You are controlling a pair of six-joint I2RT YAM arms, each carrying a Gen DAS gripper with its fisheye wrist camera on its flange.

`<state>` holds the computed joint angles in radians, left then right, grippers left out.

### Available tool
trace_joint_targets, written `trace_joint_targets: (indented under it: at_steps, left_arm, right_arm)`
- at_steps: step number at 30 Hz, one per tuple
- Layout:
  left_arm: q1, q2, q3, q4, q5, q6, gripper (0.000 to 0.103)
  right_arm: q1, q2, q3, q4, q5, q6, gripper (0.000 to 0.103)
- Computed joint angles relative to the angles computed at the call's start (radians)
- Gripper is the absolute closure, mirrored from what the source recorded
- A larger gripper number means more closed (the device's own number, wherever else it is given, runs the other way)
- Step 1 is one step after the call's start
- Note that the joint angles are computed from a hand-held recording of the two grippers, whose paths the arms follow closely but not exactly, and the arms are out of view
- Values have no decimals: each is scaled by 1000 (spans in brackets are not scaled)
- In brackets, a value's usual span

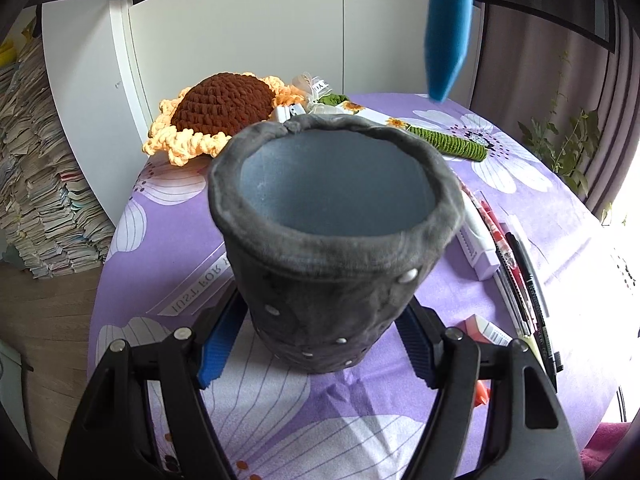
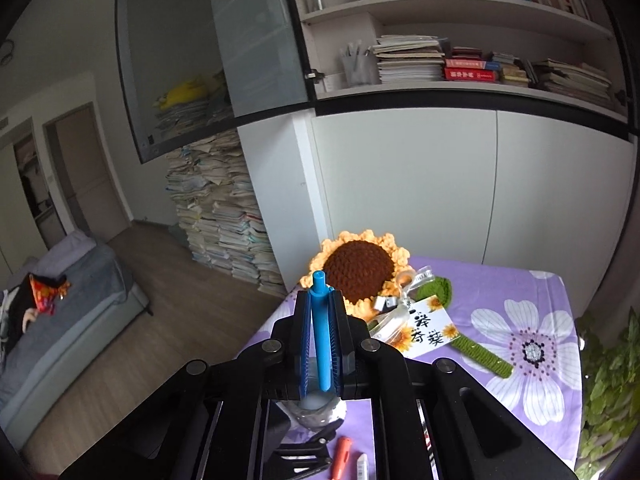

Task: Organize stationery
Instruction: 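Lift the blue pen with the right tool and insert it into the held grey cup, then release the blue pen and grasp the clear pen with the right tool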

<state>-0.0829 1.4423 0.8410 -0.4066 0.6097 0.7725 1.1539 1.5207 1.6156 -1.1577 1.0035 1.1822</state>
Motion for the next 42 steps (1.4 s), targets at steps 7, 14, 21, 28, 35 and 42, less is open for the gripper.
trace_joint_targets:
  at_steps: [7,14,21,28,35,42]
  left_arm:
    - [4,23,21,-24,10,-2,32]
    - [4,24,21,-26,10,-3,32]
    - [3,23,20,-25,8,-3,31]
    - [2,21,18,-19,4,-2,31]
    - [-1,13,11,-11,-1,-3,31]
    - [-1,1,-1,-3,-5,0,31]
  right_arm:
    - [-128,-48,-210,216,-212,-57,93]
    - [-169,-78,-326,307,-323,-43,93]
    - [-185,-107,-388,409,-403,-68,93]
    - [-69,-183,-399,150,-228,155,93]
    - [-125,-340,-691,29,-412,501,93]
    - [-218,-421,-854,193,-537,475,93]
